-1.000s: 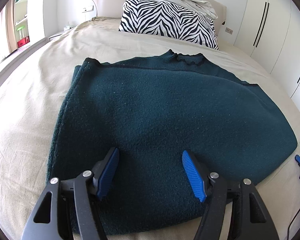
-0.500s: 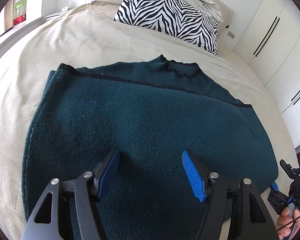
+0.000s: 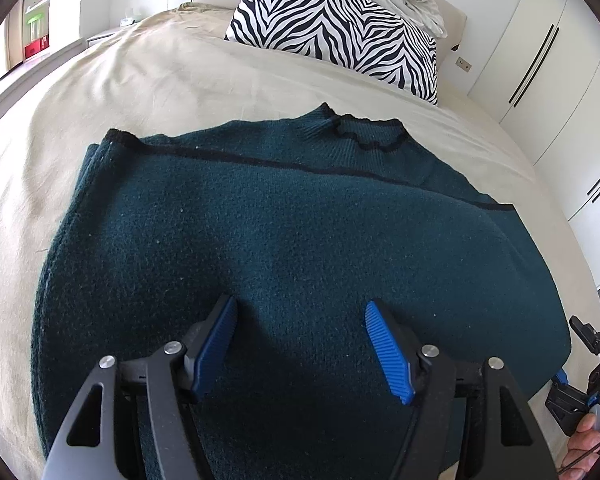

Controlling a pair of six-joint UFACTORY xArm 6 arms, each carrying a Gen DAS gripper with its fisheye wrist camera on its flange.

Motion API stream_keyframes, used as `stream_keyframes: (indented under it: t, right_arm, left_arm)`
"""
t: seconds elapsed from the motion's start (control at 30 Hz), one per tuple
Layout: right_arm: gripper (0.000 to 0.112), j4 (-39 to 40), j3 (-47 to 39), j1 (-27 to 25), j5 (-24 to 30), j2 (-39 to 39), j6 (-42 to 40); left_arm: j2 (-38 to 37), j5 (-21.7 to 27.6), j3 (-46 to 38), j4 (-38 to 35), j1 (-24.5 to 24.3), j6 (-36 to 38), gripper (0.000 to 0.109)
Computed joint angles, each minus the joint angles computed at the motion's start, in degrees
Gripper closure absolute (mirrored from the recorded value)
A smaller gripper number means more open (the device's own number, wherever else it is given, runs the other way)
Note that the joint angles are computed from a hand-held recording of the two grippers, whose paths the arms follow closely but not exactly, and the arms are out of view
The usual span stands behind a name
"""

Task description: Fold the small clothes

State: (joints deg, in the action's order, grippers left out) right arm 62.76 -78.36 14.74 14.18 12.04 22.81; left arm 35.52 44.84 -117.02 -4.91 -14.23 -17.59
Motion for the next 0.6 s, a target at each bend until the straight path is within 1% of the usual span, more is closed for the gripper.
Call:
stream_keyframes:
  t: [0.07, 0.17, 0.2, 0.23, 0.3, 0.33, 0.4, 0.43, 0.47, 0.5, 0.53, 0.57, 0.6]
  right_arm:
    - [0.063, -1.8, -1.6, -0.1, -2.2, 1.8, -0.5]
    - [0.063, 1.9, -5.4, -0.6, -3.8, 4.8, -4.6]
    - [0.063, 4.5, -7.2, -0.7, -3.4, 6.1, -7.3]
    - [0.063, 5.8, -9.1, -1.0, -1.9, 7.5, -8.9]
    - [0.063, 3.3, -12.2, -1.0, 0.2, 9.4, -9.1]
    - [0.064, 1.3, -13.7, -0.8, 0.9, 10.3, -9.1]
    - [0.065, 0.5, -16.3, -0.5, 1.0, 12.0, -10.0]
    - [0.066, -0.7, -17.5, -0.7, 1.2, 12.9, -9.1]
    - [0.069, -2.9, -18.4, -0.9, 1.1, 13.9, -7.4]
    - [0.079, -4.0, -19.0, -1.3, 1.5, 14.6, -6.6]
    - [0.093, -5.5, -19.8, -1.8, 2.7, 15.7, -4.5]
    - [0.099, -6.5, -20.0, -2.3, 3.6, 16.3, -2.4]
    - [0.101, -5.2, -19.7, -2.6, 3.8, 16.5, -2.7]
  left_arm:
    - [0.1, 0.3, -0.2, -1.6, 0.3, 0.8, 0.039]
    - [0.1, 0.8, -0.7, -2.9, 0.6, 0.8, 0.041]
    - [0.2, 1.2, -1.1, -3.1, 0.6, 0.4, 0.041]
    - [0.1, 1.3, -1.3, -3.3, 0.6, 0.0, 0.041]
    - [0.1, 0.8, -1.6, -4.5, 0.3, -0.1, 0.043]
    - [0.4, 1.0, -2.2, -3.8, 0.0, -0.4, 0.043]
    - [1.5, 1.7, -4.0, -2.2, -0.3, -0.7, 0.043]
    - [2.0, 2.1, -4.4, -2.3, -0.2, -0.5, 0.043]
    - [2.4, 2.1, -4.5, -3.1, 0.0, -0.3, 0.043]
    - [2.3, 1.5, -4.0, -4.3, 0.3, 0.3, 0.043]
    - [1.9, 0.5, -2.9, -5.6, 0.5, 1.3, 0.043]
    - [1.3, -0.4, -1.8, -6.9, 0.7, 2.3, 0.043]
    - [0.9, -1.1, -0.9, -8.1, 0.8, 3.0, 0.043]
